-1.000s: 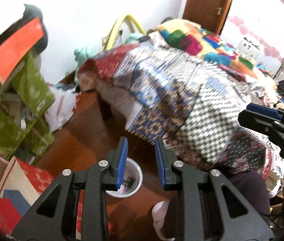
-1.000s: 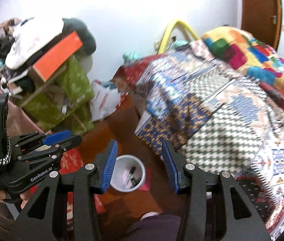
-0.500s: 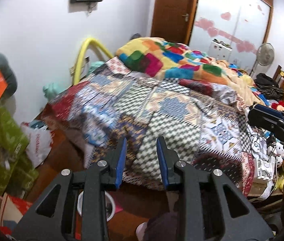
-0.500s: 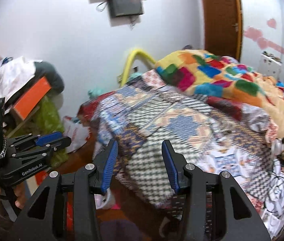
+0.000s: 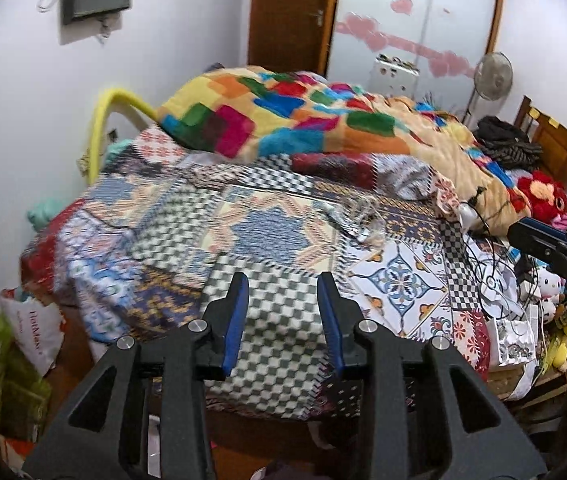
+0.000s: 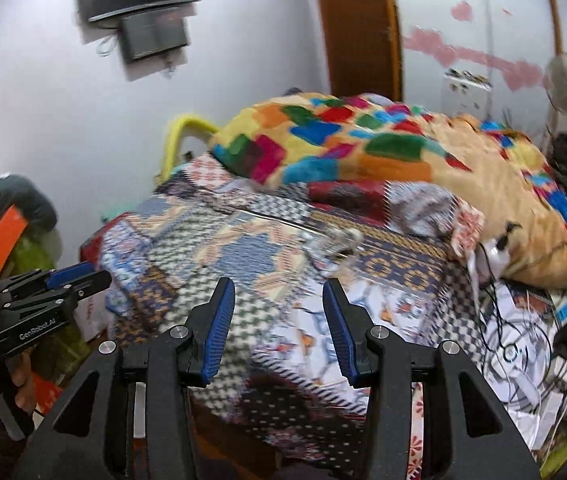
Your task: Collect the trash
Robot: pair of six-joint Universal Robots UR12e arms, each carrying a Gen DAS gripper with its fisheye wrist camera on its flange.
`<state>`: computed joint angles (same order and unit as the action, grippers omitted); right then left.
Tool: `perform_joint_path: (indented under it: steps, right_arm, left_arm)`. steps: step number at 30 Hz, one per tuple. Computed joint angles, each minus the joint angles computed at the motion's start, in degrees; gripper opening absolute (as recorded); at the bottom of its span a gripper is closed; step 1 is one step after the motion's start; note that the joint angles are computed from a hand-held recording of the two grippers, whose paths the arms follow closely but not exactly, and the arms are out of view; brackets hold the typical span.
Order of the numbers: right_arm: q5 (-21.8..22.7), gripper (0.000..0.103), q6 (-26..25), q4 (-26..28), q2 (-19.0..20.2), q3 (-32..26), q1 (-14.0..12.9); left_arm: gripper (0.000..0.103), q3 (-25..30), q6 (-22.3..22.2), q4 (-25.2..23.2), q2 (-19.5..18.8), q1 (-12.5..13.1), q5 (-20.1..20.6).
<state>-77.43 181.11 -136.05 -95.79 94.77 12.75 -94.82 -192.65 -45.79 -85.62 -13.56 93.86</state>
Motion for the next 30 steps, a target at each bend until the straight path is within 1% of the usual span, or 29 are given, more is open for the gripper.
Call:
perform_joint_path:
  steps: [2,5,9,12,16,18,22,26,30]
  right_arm:
    - [-0.5,0.042,0.9,0.7,0.5,0.2,-1.1]
    - [-0.7,0.042,1.7,1.9,1.3,0.4,-2.5]
    - [-1.8,0.042,2.2,3.2,2.7,0.5,-3.4]
    - [-1.3,0.042,2.8,4.0,4.0,0.4,-4.0]
    - [-1.1,0.042,2.7,4.7,6.0,0.0,-4.3]
    - [-0.8,0.042,2.5,4.8,7.1,-0.3,-4.3]
    - [-0.8,0.042,2.5,4.3,9.4,-1.1,-4.2]
    - [-0.3,0.042,2.5,3.5,11.9,-2.4,-3.9]
    - [0.2,0.042,2.4,3.1,14.2,-3.5,-3.6]
  left_arm:
    - [0.035,1.1,0.1,-0.4,-1.8,0.1,-2.3]
    - [0.035,2.7,0.2,-0.9,-4.7,-0.2,-3.6]
    - [0.035,4.9,-0.1,-1.7,-8.6,-0.1,-6.2]
    - [0.035,6.4,-0.3,-1.8,-11.6,0.1,-7.8]
    - [0.035,8.4,-0.6,-2.3,-15.3,0.9,-10.6]
    - [0.035,9.2,-1.4,-2.0,-16.8,1.3,-11.4]
    - [0.035,11.4,-3.9,-0.8,-20.0,2.4,-13.0]
    - [0.035,14.2,-6.3,0.5,-23.1,3.3,-15.8]
    - [0.035,16.8,-7.9,1.2,-25.9,3.4,-16.1]
